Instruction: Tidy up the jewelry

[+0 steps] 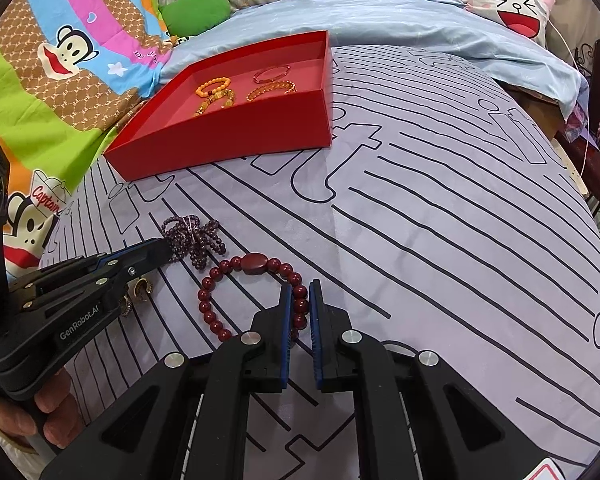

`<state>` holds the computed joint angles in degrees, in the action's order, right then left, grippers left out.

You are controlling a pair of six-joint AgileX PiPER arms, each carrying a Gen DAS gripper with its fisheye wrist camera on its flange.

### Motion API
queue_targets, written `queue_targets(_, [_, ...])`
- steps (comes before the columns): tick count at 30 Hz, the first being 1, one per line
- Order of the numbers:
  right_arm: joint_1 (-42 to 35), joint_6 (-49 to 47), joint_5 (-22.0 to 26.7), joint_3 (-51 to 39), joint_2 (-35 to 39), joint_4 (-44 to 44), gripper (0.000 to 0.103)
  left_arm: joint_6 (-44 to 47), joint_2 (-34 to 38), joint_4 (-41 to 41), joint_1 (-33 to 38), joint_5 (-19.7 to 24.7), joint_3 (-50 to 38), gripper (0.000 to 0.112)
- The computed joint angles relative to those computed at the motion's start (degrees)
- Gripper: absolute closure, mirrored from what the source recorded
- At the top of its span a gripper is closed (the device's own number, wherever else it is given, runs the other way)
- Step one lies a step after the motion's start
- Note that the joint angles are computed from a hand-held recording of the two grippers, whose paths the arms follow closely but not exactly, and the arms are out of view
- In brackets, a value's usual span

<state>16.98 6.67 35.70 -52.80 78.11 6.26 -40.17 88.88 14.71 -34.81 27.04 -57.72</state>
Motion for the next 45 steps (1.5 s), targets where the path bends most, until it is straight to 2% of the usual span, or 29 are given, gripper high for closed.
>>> queue_targets(14, [-0.38, -1.51, 1.73, -4.72, -2.62, 1.57, 0.095, 2.75, -4.78, -2.95, 2.83, 4.08, -1.08, 0.109])
queue_targets(23, [0.4, -0.29, 2.32, -8.96, -2.6, -0.48, 0.095, 3.33, -7.19, -2.73, 3.51, 6.97, -3.19, 0.112])
queue_targets(31, [0.22, -0.3, 2.44, -9.81, -2.33, -0.42, 0.095, 3.77, -8.72, -2.57, 4.93, 7.36, -3.48, 0.112])
queue_targets(35, [0.04, -0.36, 2.45, -9.51, -2.17, -0.15, 0.095, 8.58, -8.72, -8.48, 7.08, 6.5, -2.48, 0.111])
queue_targets(36, [-0.1, -0.54, 2.35, -9.23, -2.24, 0.09, 0.095, 8.72, -8.65, -9.02, 6.98, 6.25, -2.1, 0.11])
queue_targets(37, [-0.26, -0.76, 2.34, -9.07, -2.2, 0.5, 0.095, 7.35, -8.48, -8.11, 6.41, 6.09, -1.62, 0.101])
queue_targets(38, [-0.39, -0.98, 2.34, -8.97, -2.16, 0.86, 0.095, 5.16, -8.06, -6.42, 5.58, 5.81, -1.04, 0.086])
queue_targets(40, [-0.37, -1.1, 2.34, -8.59, -2.24, 1.15, 0.095, 0.61, -7.03, -2.34, 3.94, 5.84, -0.45, 0.071])
queue_targets(45, [-0.09, -1.49, 2.16, -7.79, -2.29, 1.7, 0.095, -2.55, -3.29, 0.45, 2.55, 5.66, -0.04, 0.07])
